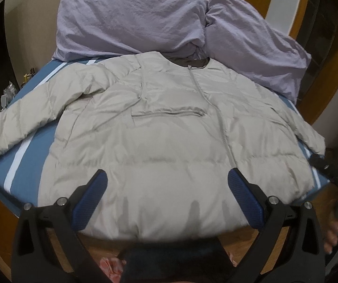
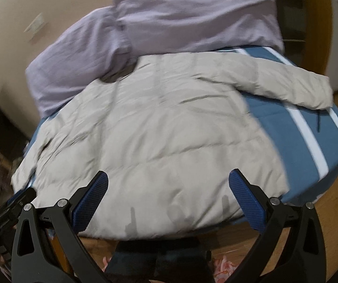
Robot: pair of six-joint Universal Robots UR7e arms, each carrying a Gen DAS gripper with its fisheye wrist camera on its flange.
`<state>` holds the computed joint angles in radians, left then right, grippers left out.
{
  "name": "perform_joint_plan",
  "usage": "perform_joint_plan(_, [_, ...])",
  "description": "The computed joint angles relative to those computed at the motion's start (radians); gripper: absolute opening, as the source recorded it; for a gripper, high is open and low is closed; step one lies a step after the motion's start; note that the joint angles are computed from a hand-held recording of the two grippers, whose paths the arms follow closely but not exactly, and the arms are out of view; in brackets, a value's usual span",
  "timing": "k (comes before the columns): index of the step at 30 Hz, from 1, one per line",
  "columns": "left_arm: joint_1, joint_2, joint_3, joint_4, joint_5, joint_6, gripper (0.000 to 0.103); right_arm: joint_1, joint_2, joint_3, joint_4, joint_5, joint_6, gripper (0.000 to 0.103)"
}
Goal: Fold large clothes
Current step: 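Reach over the jacket and grasp a sleeve cuff with the right gripper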
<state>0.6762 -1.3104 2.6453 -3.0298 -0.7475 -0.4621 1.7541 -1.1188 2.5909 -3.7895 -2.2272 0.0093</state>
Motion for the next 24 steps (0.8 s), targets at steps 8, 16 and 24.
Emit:
perform_joint_plan(8, [0.134, 0.183, -0.164, -0.106, 0.072, 0.177, 0.101, -0.175, -0.075, -0.053, -0.025, -0.026, -0.061, 0.102])
perform_joint_plan(16, [0.229, 0.314, -0.290, -0.171, 0.157, 0.281, 0.101, -0.401, -0.171, -0.126, -0.044, -0.030, -0.092, 0.102])
perform_joint_plan(24, [0.281, 0.412, -0.332, -0.271, 0.168, 0.351, 0.101, -0.598, -0.263, -0.190, 0.042, 0.016, -0.008, 0.093])
